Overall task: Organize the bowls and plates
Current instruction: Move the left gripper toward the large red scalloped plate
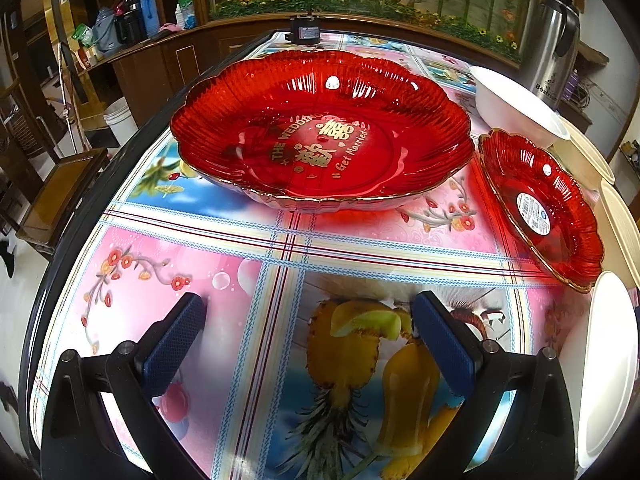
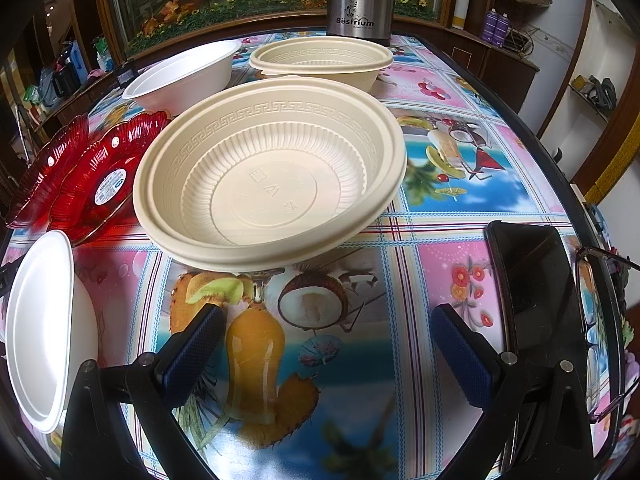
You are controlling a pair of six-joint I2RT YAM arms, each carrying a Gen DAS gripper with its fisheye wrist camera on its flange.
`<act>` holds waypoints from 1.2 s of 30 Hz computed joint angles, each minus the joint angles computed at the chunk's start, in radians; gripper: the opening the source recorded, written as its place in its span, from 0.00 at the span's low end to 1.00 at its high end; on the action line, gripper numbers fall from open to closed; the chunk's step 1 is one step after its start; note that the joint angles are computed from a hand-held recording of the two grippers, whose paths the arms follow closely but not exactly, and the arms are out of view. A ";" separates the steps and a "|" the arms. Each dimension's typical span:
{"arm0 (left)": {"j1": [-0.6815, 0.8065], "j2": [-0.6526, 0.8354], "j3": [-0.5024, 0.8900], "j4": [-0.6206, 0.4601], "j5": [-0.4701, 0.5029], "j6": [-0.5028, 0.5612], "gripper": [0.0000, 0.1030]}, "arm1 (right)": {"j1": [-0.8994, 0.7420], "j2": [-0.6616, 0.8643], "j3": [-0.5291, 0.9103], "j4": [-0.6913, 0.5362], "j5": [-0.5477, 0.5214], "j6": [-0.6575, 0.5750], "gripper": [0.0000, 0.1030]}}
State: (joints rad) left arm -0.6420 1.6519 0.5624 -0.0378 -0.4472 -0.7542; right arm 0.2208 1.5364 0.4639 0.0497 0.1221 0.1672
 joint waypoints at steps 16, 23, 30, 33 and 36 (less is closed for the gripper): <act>-0.191 -0.289 -0.102 -0.124 -0.183 -0.150 1.00 | -0.012 -0.559 -0.113 -0.279 -0.144 -0.281 0.99; -0.207 -0.470 -0.117 -0.234 -0.248 -0.166 1.00 | 0.098 -0.694 -0.045 -0.299 -0.194 -0.250 1.00; -0.192 -0.556 -0.137 -0.280 -0.231 -0.158 1.00 | 0.246 -0.570 0.039 -0.212 -0.219 -0.171 0.99; -0.202 -0.582 -0.146 -0.300 -0.241 -0.168 1.00 | 0.302 -0.528 0.058 -0.164 -0.243 -0.124 0.99; -0.221 -0.585 -0.143 -0.325 -0.256 -0.182 1.00 | 0.367 -0.458 0.088 -0.119 -0.214 -0.082 0.99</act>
